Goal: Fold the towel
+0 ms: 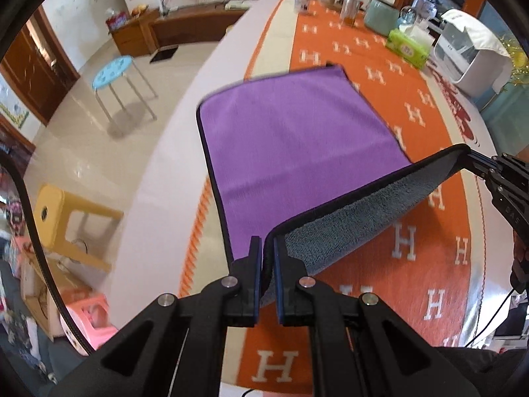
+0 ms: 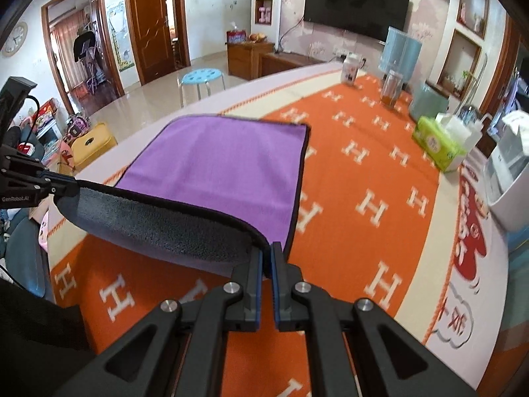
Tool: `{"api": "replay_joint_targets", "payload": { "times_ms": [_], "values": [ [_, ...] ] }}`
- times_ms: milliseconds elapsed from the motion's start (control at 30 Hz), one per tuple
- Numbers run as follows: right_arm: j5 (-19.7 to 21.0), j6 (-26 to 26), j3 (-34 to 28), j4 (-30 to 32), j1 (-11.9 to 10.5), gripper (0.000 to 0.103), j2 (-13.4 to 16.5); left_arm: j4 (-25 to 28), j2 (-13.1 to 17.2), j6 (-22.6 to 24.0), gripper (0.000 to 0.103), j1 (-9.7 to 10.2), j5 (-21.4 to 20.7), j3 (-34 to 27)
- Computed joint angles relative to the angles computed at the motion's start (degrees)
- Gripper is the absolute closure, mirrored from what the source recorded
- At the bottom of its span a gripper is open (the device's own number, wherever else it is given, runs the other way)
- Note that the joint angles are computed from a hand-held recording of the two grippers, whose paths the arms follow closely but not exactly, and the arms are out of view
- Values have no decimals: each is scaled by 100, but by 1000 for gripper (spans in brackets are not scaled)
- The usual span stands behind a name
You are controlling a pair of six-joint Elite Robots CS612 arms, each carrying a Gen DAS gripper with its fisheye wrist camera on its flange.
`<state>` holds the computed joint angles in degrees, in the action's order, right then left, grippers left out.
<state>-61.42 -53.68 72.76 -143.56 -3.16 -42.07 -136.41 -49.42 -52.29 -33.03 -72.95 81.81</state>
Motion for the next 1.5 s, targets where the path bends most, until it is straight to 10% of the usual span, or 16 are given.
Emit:
{"api": "replay_joint_targets", "payload": {
  "times_ms": [533,1033,1167,1300,1500],
  "values": [
    [449,837,-935,-818,236,99,451,-219,98,742,98,355,1152,-525],
    [178,1475,-2005,-1017,588,98,1230,-225,767,473,97,749,1078,-1200],
    [103,1420,-2177,-806,646,92,1368,5,967,315,83,834,1001,-1448],
    [-164,1463,-2352,-690,711,61,1501,58,1037,195,69,858,975,-1525],
    [-59,1498,-2449,-485,703,54,1542,72,1001,59,48,825,1038,-1483]
  ]
}}
